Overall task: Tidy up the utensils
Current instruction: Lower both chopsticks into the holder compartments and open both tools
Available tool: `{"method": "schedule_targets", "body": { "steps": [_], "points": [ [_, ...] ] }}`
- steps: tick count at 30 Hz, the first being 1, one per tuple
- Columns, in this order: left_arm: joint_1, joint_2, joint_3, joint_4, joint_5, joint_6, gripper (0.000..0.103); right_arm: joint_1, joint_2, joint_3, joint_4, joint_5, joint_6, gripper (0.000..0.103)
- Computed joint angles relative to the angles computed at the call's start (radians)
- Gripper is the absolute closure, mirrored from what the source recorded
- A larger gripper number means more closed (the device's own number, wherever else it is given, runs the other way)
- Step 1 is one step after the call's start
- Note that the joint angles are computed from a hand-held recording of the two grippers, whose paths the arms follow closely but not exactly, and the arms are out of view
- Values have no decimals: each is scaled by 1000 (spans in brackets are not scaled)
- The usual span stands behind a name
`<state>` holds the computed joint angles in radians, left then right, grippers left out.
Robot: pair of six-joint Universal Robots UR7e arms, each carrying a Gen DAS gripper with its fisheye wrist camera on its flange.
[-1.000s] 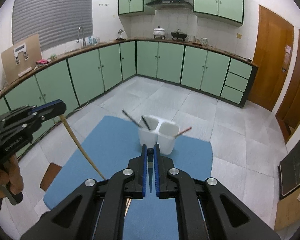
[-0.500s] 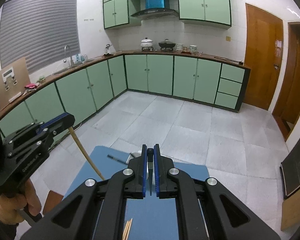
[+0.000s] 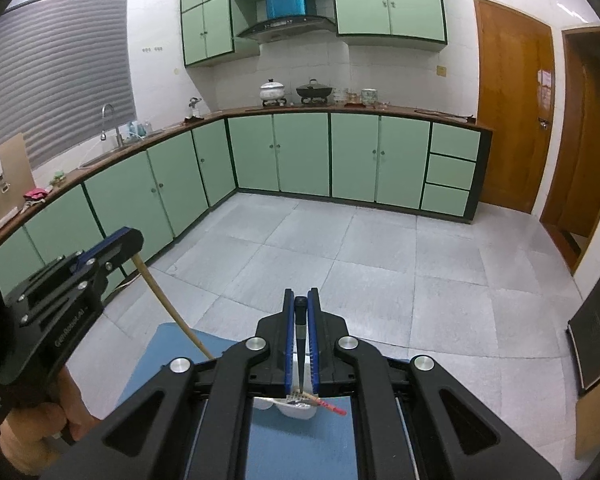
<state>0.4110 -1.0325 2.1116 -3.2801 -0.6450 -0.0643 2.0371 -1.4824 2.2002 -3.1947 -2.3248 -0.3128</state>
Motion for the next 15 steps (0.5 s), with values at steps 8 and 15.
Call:
{"method": "schedule_targets", "body": {
  "steps": [8,15],
  "points": [
    [54,52,35,-75,-43,18,97,-95,41,46,-67,59,-27,97],
    [52,33,61,-34,-32,-9,78,-109,18,90,-93,75,-20,93]
  ]
}}
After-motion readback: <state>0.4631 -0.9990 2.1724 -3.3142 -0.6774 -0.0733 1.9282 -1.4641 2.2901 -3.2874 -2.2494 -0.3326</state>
